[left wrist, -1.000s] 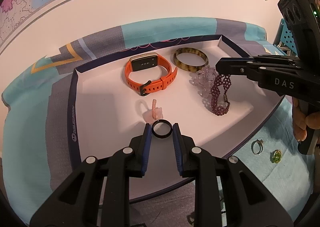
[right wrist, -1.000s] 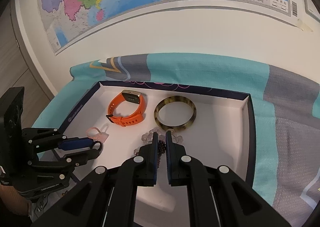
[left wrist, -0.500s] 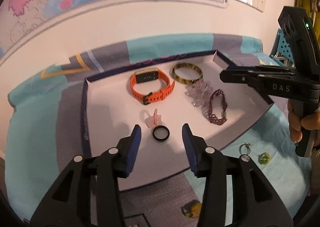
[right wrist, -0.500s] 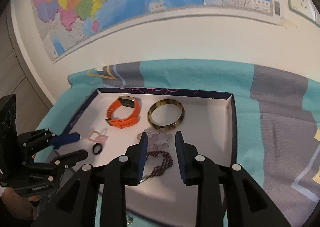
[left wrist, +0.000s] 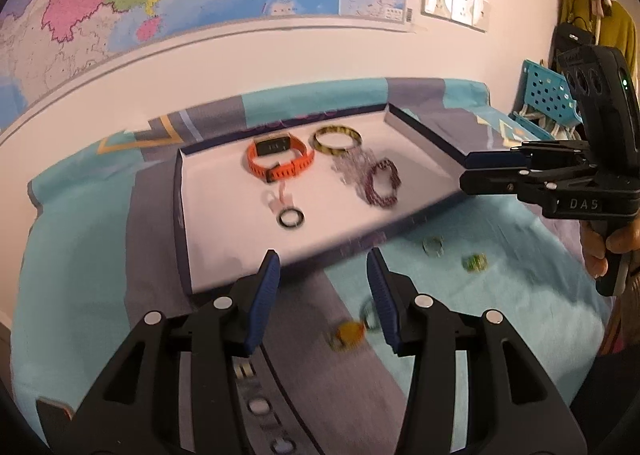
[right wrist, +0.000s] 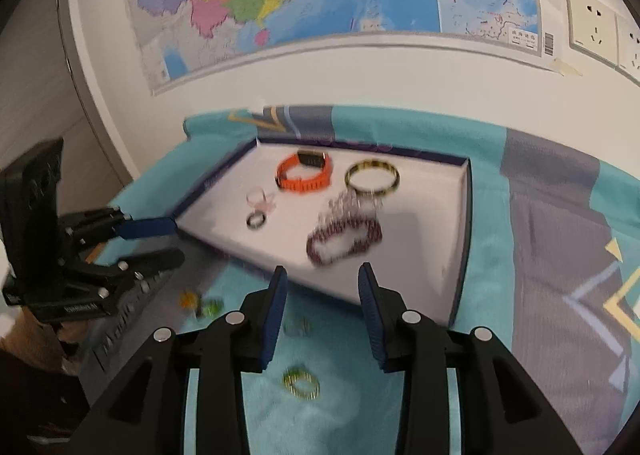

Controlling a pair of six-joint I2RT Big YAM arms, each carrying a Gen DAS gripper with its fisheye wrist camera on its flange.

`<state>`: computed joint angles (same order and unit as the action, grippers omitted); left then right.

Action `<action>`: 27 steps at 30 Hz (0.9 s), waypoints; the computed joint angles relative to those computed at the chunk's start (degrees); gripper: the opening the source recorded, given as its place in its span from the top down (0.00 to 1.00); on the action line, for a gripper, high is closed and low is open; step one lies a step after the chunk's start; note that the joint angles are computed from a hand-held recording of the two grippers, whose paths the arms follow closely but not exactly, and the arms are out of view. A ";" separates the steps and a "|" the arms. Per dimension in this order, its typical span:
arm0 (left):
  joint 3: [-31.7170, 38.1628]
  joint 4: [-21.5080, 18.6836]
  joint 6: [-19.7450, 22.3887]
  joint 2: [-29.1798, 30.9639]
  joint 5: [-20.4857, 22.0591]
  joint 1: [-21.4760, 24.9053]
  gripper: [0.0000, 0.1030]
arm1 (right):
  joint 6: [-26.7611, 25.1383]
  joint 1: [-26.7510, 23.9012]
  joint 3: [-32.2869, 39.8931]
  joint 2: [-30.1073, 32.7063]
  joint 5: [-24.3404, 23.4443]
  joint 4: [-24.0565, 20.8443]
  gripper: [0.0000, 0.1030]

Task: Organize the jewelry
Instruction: 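Withdraw both tools from the tray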

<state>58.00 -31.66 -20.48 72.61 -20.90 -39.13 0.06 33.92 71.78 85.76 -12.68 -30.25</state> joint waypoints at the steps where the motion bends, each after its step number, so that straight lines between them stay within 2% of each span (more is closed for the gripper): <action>1: -0.52 0.06 -0.24 -0.25 0.21 -0.31 0.56 | -0.26 0.16 -0.88 -0.38 0.14 -0.14 0.65; 12: -2.50 0.65 -0.65 0.33 1.75 -3.52 0.56 | 1.36 0.26 -7.35 -3.04 -0.84 -0.96 0.61; 17: -2.40 -0.29 -0.95 1.02 1.17 -4.36 0.56 | 0.87 1.25 -8.00 -3.05 1.03 -1.06 0.61; 23: -3.00 -0.82 -2.83 0.49 1.20 -3.97 0.56 | 0.46 1.84 -8.11 -3.25 2.37 -0.88 0.56; 27: -2.94 -0.03 -1.83 0.24 1.00 -4.45 0.56 | -0.13 2.39 -7.61 -2.76 3.80 -1.65 0.56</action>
<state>55.07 -31.69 -22.31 72.84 -19.91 -43.58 -0.07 36.32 64.17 83.01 -8.88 -31.89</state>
